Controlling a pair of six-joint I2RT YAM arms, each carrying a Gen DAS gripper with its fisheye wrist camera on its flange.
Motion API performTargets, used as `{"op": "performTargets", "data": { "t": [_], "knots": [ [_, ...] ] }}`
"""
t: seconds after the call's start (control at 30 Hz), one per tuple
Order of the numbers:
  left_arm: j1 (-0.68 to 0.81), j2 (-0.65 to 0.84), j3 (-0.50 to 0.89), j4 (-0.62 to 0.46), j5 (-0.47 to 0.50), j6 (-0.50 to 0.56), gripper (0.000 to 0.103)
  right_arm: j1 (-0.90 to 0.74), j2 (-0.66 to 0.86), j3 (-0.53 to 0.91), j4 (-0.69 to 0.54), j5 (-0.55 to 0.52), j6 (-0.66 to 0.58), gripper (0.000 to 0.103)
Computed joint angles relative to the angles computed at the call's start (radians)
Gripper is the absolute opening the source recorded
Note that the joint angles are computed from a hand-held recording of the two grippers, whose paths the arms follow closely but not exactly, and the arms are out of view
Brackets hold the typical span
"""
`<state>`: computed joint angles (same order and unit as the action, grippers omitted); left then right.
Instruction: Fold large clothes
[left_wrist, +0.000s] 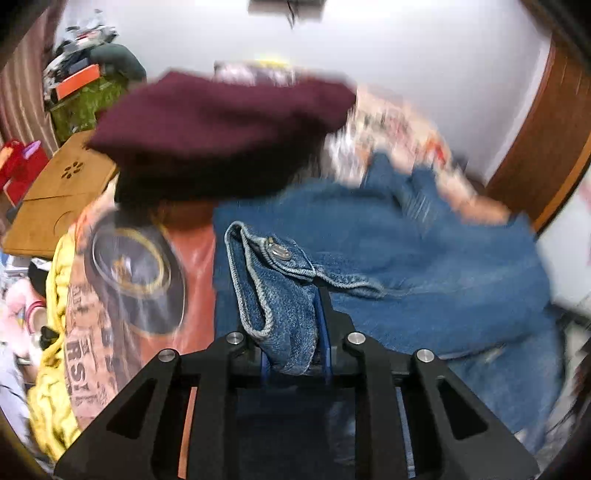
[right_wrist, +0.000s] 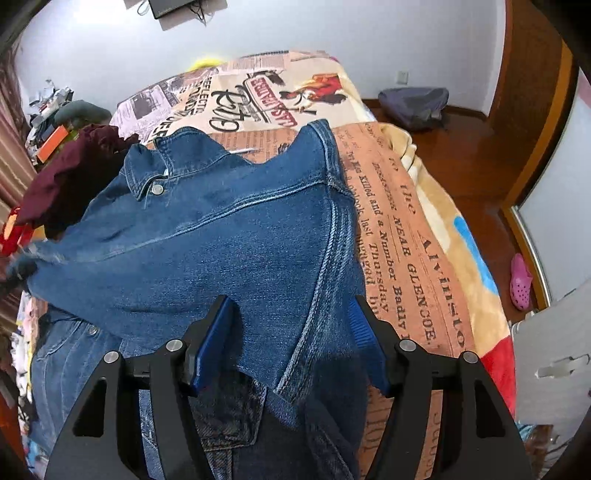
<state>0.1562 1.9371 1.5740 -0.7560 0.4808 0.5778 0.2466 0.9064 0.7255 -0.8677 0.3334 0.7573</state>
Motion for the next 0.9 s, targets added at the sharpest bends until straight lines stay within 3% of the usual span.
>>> {"op": "performTargets", "data": {
  "t": [0.07,0.17,0.23,0.4,0.47,0.53,0.6,0.73,0.9],
  "knots": [
    [-0.027,-0.024,-0.104,0.094,-0.094,0.044,0.030,-0.010,-0.005,0.000,-0.002,-0.017,0.001,0.067],
    [-0.039,-0.076,-0.228,0.233,-0.138,0.064,0.036,-0.011,-0.010,-0.004,-0.001,-0.023,0.016,0.068],
    [-0.045,-0.089,-0.234,0.242,-0.174,0.071,0.049,-0.001,-0.004,0.006,-0.017,-0.015,0.024,0.068],
    [-0.020,-0.100,-0.168,0.143,-0.156,0.138,0.057,0.048,0.007,0.079,-0.096,0.042,0.000,0.068],
    [0.001,-0.131,-0.155,0.124,-0.133,0.154,0.065,0.090,-0.003,0.113,-0.141,0.099,0.007,0.068],
    [0.028,-0.151,-0.129,0.086,-0.093,0.162,0.081,0.125,-0.030,0.138,-0.179,0.127,0.021,0.068],
    [0.058,-0.135,-0.059,-0.012,-0.047,0.168,0.093,0.141,-0.061,0.146,-0.201,0.124,0.034,0.068],
    [0.114,-0.066,0.093,-0.231,0.037,0.237,0.093,0.158,-0.096,0.133,-0.239,0.105,0.054,0.068],
    [0.161,0.017,0.168,-0.335,0.026,0.280,0.093,0.209,-0.130,0.072,-0.293,0.103,0.149,0.068]
  ]
}}
